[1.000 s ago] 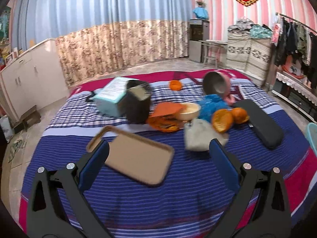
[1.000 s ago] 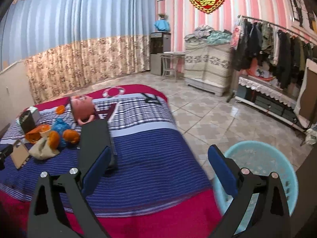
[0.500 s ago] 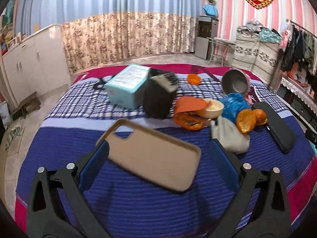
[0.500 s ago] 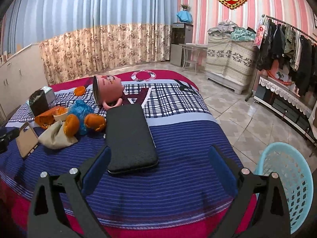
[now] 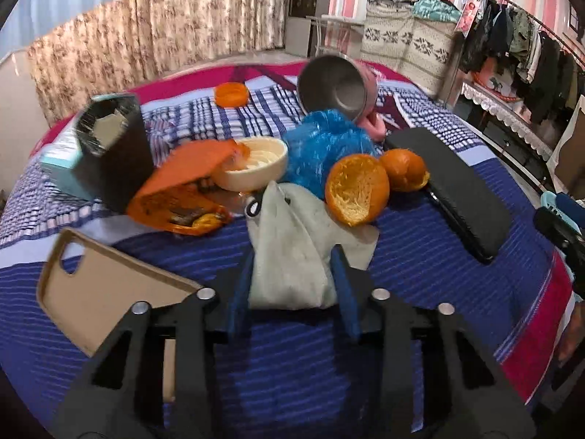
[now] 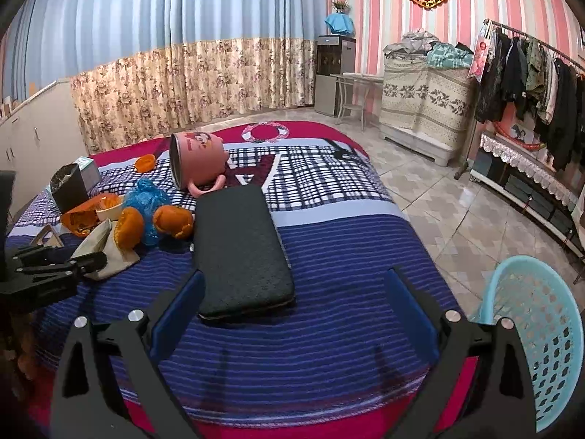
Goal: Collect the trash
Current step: 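Lift the grey cloth bag with the left tool while the right grasps an orange peel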
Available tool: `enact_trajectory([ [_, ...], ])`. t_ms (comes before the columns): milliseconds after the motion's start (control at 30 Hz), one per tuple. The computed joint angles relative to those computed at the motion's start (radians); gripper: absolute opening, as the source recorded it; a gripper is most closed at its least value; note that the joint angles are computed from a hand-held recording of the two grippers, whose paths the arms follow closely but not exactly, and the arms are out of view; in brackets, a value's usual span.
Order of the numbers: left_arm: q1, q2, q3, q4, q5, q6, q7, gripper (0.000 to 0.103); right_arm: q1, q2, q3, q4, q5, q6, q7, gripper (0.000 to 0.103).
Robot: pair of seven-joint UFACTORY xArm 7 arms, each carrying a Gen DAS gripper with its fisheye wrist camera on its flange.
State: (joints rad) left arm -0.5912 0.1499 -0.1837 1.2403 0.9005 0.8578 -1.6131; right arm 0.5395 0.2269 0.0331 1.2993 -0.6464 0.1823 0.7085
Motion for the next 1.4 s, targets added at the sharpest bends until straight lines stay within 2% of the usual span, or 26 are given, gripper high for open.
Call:
enact_trajectory([
  [133, -0.026, -0.069, -0.028, -0.037, 0.028, 0.078, 0.004, 0.016, 0.002, 0.022, 0.025, 0.034, 0.041, 0.012, -0.045, 0.096],
  [300, -0.014, -0.234, -0.101, -0.147, 0.049, 0.2, -0.019, 0.016, 0.039, 0.075, 0.053, 0.105, 0.085, 0.032, -0.14, 0.096],
  [367, 0.003, -0.312, -0.131, -0.202, 0.035, 0.26, -0.029, 0.016, 0.049, 0.119, 0.085, 0.158, 0.131, 0.057, -0.223, 0.096],
  [467, 0.038, -0.407, -0.17, -0.277, 0.01, 0.347, -0.048, 0.016, 0.096, 0.172, 0.079, 0.227, 0.154, 0.096, -0.293, 0.096],
  [533, 0.063, -0.476, -0.167, -0.338, -0.041, 0.337, -0.056, 0.016, 0.092, 0.221, 0.117, 0.293, 0.222, 0.137, -0.383, 0.095],
  [567, 0.075, -0.503, -0.168, -0.363, -0.059, 0.333, -0.063, 0.016, 0.085, 0.252, 0.144, 0.337, 0.267, 0.163, -0.44, 0.091],
  [667, 0.109, -0.572, -0.18, -0.421, -0.103, 0.333, -0.068, 0.016, 0.081, 0.33, 0.187, 0.454, 0.379, 0.253, -0.55, 0.066],
  [733, 0.131, -0.6, -0.193, -0.445, -0.125, 0.331, -0.067, 0.016, 0.092, 0.375, 0.19, 0.518, 0.431, 0.29, -0.586, 0.062],
  [767, 0.143, -0.604, -0.203, -0.449, -0.131, 0.325, -0.068, 0.016, 0.106, 0.398, 0.182, 0.552, 0.445, 0.309, -0.598, 0.06],
  [867, 0.177, -0.629, -0.227, -0.465, -0.147, 0.316, -0.055, 0.016, 0.157, 0.434, 0.125, 0.605, 0.448, 0.35, -0.589, 0.039],
  [1000, 0.221, -0.632, -0.266, -0.461, -0.149, 0.305, -0.056, 0.016, 0.145, 0.38, 0.128, 0.519, 0.48, 0.29, -0.604, 0.03],
  [1233, 0.256, -0.602, -0.303, -0.421, -0.134, 0.299, -0.063, 0.016, 0.062, 0.194, 0.178, 0.293, 0.565, 0.19, -0.657, 0.03],
  [1400, 0.249, -0.541, -0.321, -0.356, -0.096, 0.313, -0.069, 0.016, 0.021, 0.044, 0.172, 0.122, 0.576, 0.122, -0.656, 0.03],
])
